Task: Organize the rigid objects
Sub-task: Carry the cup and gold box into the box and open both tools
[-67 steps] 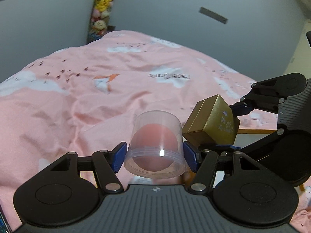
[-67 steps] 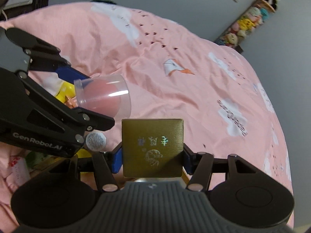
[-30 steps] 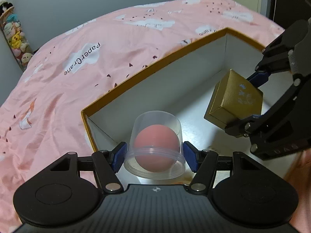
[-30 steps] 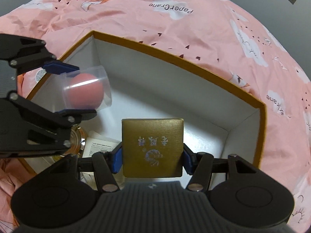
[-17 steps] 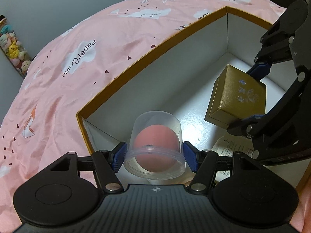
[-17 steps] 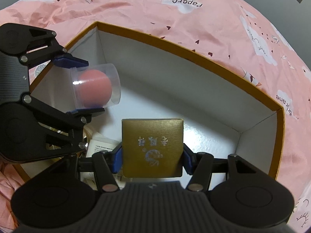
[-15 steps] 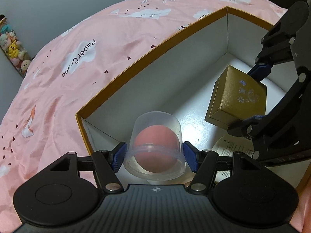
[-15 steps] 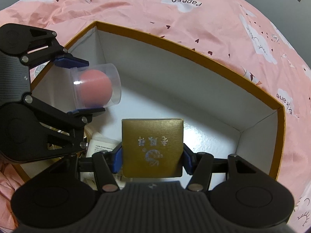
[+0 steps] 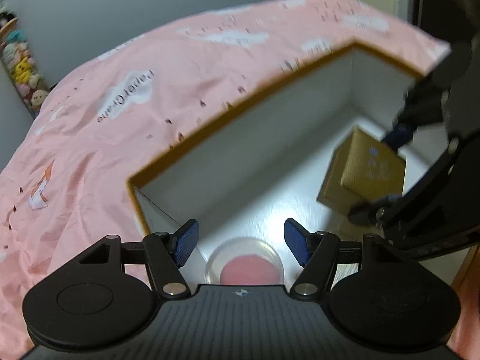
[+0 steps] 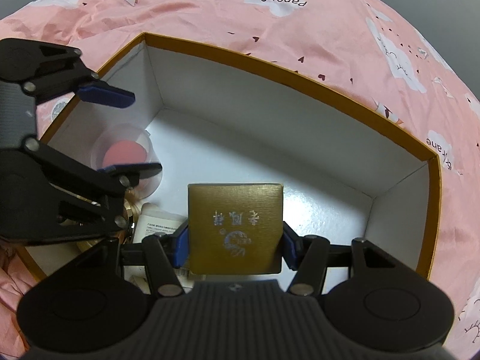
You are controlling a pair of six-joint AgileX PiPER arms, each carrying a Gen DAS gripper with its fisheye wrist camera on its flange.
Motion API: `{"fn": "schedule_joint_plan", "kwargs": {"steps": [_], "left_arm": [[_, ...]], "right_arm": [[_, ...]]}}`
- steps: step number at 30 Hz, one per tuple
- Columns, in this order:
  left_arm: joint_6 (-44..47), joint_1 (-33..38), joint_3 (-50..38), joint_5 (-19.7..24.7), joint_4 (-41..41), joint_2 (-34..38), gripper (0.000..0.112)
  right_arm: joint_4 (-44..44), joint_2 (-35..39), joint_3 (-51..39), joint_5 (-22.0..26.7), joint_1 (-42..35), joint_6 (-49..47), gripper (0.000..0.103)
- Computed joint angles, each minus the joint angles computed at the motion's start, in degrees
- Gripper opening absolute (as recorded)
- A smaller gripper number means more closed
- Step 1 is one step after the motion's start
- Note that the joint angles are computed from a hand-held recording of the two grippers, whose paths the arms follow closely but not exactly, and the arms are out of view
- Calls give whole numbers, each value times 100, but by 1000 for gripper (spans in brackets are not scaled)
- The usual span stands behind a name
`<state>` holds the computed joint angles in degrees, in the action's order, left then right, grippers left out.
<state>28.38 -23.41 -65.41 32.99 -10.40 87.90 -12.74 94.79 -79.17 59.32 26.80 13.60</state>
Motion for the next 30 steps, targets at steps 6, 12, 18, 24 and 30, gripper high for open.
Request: {"fn": "schedule_joint_plan", "kwargs": {"steps": [6, 12, 18, 24, 30], "left_arm": [[1500, 1185, -178, 555, -2571, -133, 72], [1098, 1799, -476, 805, -2789, 48, 55], [1160, 2147, -400, 1287, -3141, 242, 46], [1209, 2178, -199, 1355, -3201, 205, 42], [1210, 2192, -133, 1346, -3205, 176, 42]], "right_arm": [[-40, 85, -140, 26, -31, 67, 59], [36, 420, -535, 128, 55, 162, 59], [269, 835, -888, 243, 75, 199, 59], [650, 1233, -1230, 315, -45, 342, 59], [880, 1638, -1673, 671, -53, 250, 59]]}}
